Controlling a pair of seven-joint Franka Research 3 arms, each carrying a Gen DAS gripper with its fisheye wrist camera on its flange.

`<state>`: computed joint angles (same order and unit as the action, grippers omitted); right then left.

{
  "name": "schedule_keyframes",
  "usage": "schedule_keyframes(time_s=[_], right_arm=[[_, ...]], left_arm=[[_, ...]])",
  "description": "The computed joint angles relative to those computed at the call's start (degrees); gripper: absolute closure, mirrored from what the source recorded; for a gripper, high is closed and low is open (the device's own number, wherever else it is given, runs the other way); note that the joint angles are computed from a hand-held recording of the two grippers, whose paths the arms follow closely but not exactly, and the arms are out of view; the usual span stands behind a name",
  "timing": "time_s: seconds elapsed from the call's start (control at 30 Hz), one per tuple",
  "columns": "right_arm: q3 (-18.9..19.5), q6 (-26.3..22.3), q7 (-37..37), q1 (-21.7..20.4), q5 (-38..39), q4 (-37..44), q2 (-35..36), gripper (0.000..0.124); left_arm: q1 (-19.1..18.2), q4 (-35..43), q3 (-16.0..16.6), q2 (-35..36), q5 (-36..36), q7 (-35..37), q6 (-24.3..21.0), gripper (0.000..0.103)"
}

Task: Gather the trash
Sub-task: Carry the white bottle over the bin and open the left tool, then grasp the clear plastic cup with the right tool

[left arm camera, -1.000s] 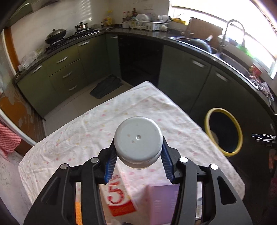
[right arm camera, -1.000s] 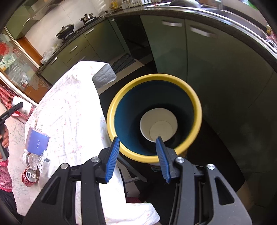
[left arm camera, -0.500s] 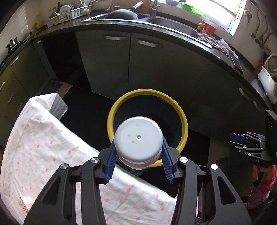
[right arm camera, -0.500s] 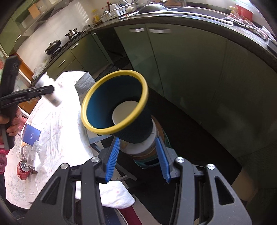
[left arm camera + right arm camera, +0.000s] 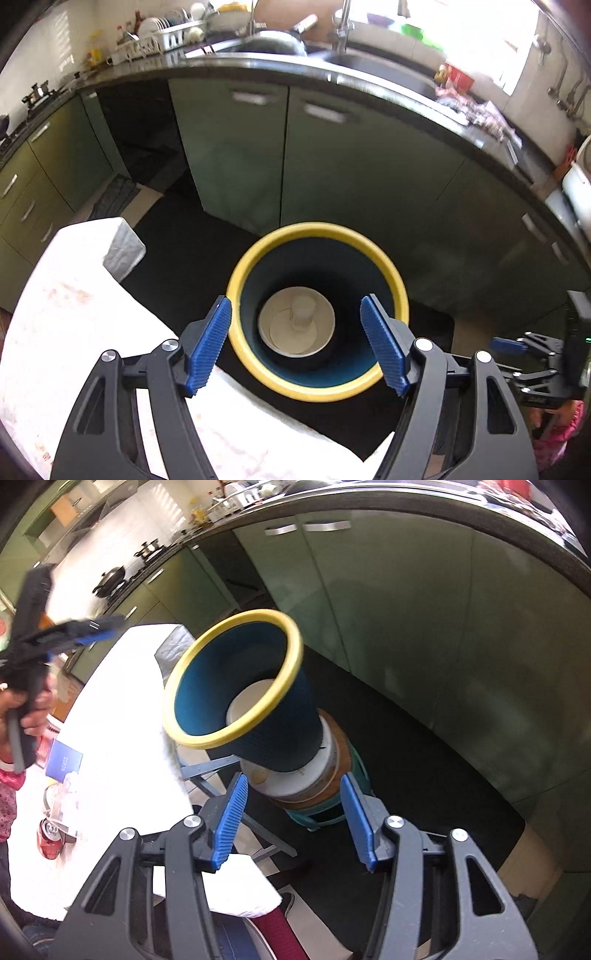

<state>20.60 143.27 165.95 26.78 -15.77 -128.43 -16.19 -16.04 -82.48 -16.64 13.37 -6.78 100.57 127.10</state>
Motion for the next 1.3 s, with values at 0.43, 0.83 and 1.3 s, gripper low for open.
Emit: schedule_keyframes(time_s=[0.43,0.83,1.3], right_arm=[[-2.2,1.5,-8.8,8.4,-5.1,20.7,18.4,0.073],[-5.5,-6.8,-24.4,21.9,-8.2,45.0,35.1,0.073],[-15.0,-6.8,-18.7,30.4,-10.0,52.4,42.2,0.112]], left_arm=[[5.7,-41.5,14.6,-42.8,-17.9,11.9,20.3,0.009],[8.5,-59.4,28.3,-57.7,-8.3,8.1,28.9,0.005],[4.2,-61.3,34.7,-51.5,-7.4,4.9,40.4,0.005]])
